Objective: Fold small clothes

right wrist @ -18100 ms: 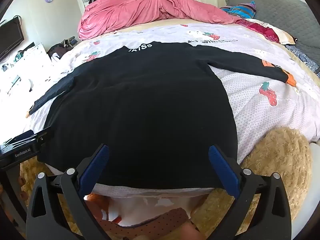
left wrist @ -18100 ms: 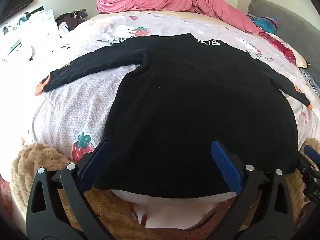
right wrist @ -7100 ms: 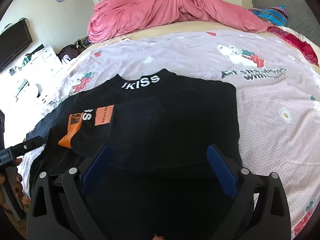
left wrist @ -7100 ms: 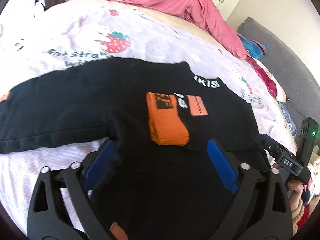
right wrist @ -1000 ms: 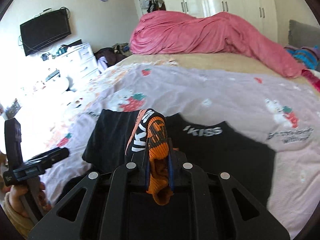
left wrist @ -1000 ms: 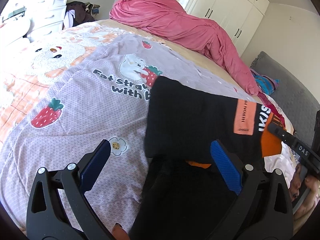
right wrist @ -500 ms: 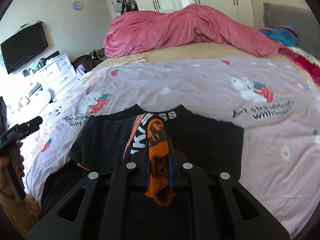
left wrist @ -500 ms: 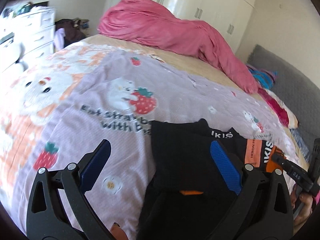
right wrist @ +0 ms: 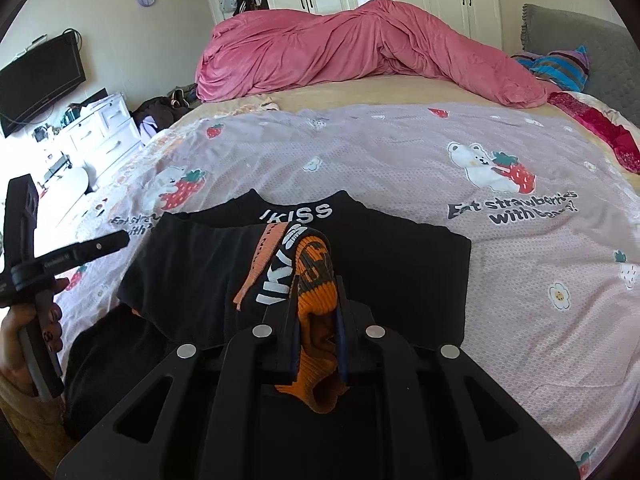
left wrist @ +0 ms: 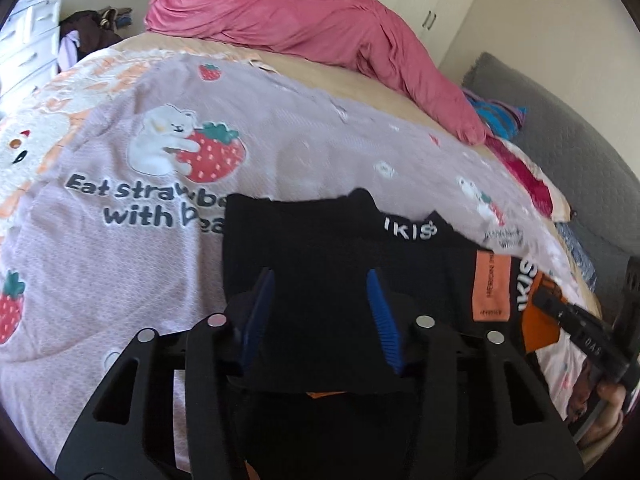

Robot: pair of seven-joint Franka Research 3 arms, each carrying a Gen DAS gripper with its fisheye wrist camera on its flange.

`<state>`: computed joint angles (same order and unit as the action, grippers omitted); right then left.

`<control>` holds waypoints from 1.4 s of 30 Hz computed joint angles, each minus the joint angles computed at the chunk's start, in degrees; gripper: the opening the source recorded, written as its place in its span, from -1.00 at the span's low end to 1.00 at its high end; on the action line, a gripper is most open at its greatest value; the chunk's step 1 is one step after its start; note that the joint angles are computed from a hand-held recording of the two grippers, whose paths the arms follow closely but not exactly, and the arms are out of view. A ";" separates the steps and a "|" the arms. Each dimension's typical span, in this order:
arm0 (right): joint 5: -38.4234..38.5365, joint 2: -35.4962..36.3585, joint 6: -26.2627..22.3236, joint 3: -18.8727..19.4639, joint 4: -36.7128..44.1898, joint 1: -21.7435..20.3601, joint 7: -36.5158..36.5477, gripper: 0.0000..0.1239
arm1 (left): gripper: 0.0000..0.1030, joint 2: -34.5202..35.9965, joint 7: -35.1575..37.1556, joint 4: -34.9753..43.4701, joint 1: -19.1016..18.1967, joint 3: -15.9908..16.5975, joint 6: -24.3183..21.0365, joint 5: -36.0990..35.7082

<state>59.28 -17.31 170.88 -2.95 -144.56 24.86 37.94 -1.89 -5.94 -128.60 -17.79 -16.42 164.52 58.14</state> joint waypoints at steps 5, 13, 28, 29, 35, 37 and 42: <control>-2.07 0.10 -0.46 0.46 -0.31 -0.94 1.67 -0.79 | -0.25 1.62 2.83 0.77 -0.81 -0.05 -0.61 -1.44; -4.72 0.76 0.91 -0.26 -0.30 -1.93 7.07 -0.66 | -0.25 3.33 6.75 1.80 -2.05 0.51 -0.76 -3.86; -8.45 3.98 -0.06 2.21 0.83 -1.34 10.16 -0.23 | -0.16 6.66 21.24 2.50 -3.84 0.75 -2.36 -18.13; -8.16 4.29 -0.37 2.41 1.14 -0.88 10.04 -0.20 | -0.16 6.85 21.59 2.26 -3.95 0.85 -2.14 -18.82; -9.94 6.21 -1.62 4.83 2.70 -0.19 11.23 -0.08 | -0.15 6.17 22.27 0.37 -4.24 1.32 -0.46 -20.40; -15.68 7.24 -1.83 6.88 2.82 -1.99 16.35 -0.05 | -0.15 5.95 22.33 -0.27 -4.06 1.42 0.78 -21.08; -29.21 9.72 -5.88 8.25 3.50 -5.79 28.15 -0.06 | -0.15 5.31 23.23 -1.27 -3.82 1.34 1.87 -22.34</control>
